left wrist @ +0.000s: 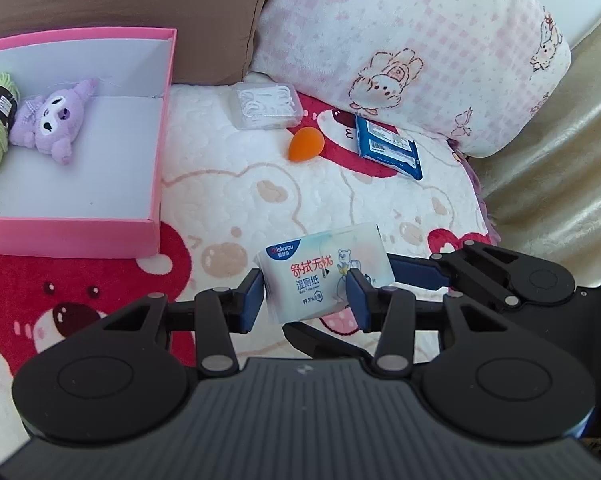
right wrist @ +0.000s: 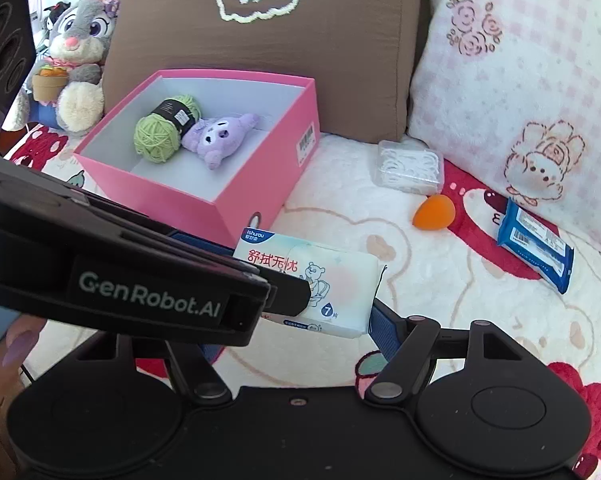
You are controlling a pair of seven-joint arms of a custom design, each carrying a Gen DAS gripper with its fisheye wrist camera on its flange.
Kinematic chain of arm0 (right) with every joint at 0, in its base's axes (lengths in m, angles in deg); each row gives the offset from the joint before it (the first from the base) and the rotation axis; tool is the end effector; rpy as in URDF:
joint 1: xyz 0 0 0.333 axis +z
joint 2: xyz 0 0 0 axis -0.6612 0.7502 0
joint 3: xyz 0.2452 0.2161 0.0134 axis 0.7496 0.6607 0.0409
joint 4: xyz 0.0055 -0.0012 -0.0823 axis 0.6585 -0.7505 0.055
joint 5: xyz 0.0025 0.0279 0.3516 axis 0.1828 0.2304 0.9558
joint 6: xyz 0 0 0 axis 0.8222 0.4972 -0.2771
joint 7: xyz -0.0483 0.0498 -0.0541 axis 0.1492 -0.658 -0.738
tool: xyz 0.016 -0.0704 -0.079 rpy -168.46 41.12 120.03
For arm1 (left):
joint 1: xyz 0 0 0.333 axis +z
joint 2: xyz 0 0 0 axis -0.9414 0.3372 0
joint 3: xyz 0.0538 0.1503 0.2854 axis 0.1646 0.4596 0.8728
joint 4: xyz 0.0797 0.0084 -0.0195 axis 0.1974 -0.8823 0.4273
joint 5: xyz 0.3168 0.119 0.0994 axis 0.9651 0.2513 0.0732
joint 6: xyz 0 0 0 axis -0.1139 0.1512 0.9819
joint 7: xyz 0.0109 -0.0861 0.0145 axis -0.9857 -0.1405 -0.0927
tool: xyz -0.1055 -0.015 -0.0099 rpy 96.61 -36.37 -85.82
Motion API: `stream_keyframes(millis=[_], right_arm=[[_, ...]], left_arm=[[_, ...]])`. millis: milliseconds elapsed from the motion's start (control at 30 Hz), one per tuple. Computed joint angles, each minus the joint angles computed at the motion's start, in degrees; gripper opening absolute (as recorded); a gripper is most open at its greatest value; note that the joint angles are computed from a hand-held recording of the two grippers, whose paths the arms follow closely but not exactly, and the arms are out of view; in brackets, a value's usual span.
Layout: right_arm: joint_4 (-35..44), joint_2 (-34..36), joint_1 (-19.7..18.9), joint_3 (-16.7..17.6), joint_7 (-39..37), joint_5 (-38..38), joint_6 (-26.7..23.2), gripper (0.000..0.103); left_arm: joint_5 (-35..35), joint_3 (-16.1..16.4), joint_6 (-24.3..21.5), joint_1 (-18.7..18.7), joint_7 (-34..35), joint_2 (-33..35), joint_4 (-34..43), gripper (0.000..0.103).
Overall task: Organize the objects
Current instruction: 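Lift the wet-wipe pack with the right tool and carry it toward the pink box, then lower the wet-wipe pack into the pink box with the right tool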
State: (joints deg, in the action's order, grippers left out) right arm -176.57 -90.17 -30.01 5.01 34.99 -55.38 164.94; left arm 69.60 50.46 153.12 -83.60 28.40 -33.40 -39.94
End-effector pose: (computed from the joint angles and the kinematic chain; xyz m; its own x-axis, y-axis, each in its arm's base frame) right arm 0.5320 0.1357 0.6138 0.7087 -0.7050 -0.0274 -0.5841 -0.5645 -0.5832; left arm 0.4995 -0.2244 0.6251 0.0949 -0.8993 0.4269 -0.8102 -0.3190 -0.4918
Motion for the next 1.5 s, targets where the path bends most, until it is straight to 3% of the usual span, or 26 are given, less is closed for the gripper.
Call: stream_keyframes(millis=[633, 967, 1267, 1500], right_arm=[[-1.6, -5.6, 2.0, 1.4, -1.3, 1.0, -2.6, 0.077], [-2.1, -7.3, 3.0, 2.0, -2.5, 1.0, -2.4, 0.077], [0.5, -6.4, 4.0, 2.3, -3.0, 2.3, -3.6, 0.077], [4.5, -3.7, 5.2, 1.9, -5.9, 8.7, -4.7, 0.075]], left_arm=[[5.4, 1.8, -5.9, -1.4, -3.2, -10.1, -4.7, 0.043], [6.3, 3.2, -6.6, -2.2, -2.9, -13.6, -6.7, 0.043], [7.0, 4.6, -7.5, -2.2, -1.7, -16.3, -7.6, 0.044], [8.5, 5.9, -10.2, -0.6, -0.2, -17.6, -5.8, 0.044]])
